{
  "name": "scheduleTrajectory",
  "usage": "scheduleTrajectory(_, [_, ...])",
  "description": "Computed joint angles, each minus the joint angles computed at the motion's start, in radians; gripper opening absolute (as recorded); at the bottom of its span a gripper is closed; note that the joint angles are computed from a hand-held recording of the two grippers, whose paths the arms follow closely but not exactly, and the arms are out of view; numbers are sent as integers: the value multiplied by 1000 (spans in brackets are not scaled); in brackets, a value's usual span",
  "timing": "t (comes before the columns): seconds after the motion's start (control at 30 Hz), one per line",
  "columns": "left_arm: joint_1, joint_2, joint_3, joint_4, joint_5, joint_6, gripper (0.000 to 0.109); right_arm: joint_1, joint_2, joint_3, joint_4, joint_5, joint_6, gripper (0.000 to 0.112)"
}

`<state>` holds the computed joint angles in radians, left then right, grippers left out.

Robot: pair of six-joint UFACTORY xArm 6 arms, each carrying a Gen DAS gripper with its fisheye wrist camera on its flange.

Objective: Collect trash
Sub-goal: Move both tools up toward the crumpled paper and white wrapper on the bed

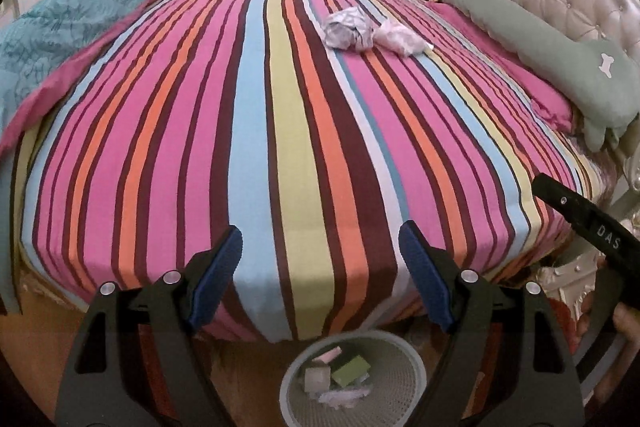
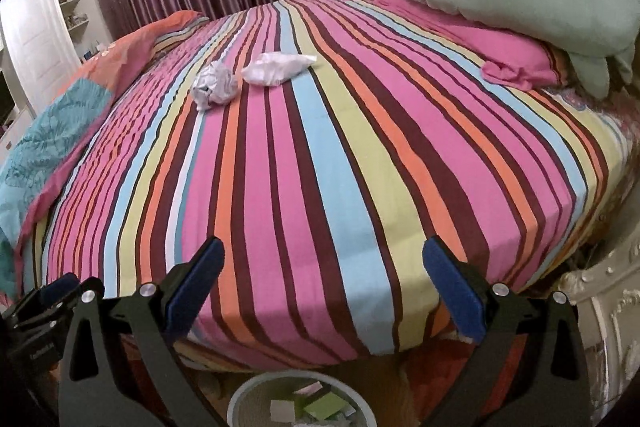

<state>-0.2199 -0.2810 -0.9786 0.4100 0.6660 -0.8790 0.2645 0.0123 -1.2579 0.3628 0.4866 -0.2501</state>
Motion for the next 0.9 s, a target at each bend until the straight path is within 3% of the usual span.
scheduleTrajectory(0.63, [81, 247, -228, -97, -28, 133, 79, 11, 215, -265, -35, 50, -4, 95])
scheduleTrajectory(0.9, [107, 392, -419, -146, 3, 229, 79, 20, 347, -469, -22, 109, -20, 95])
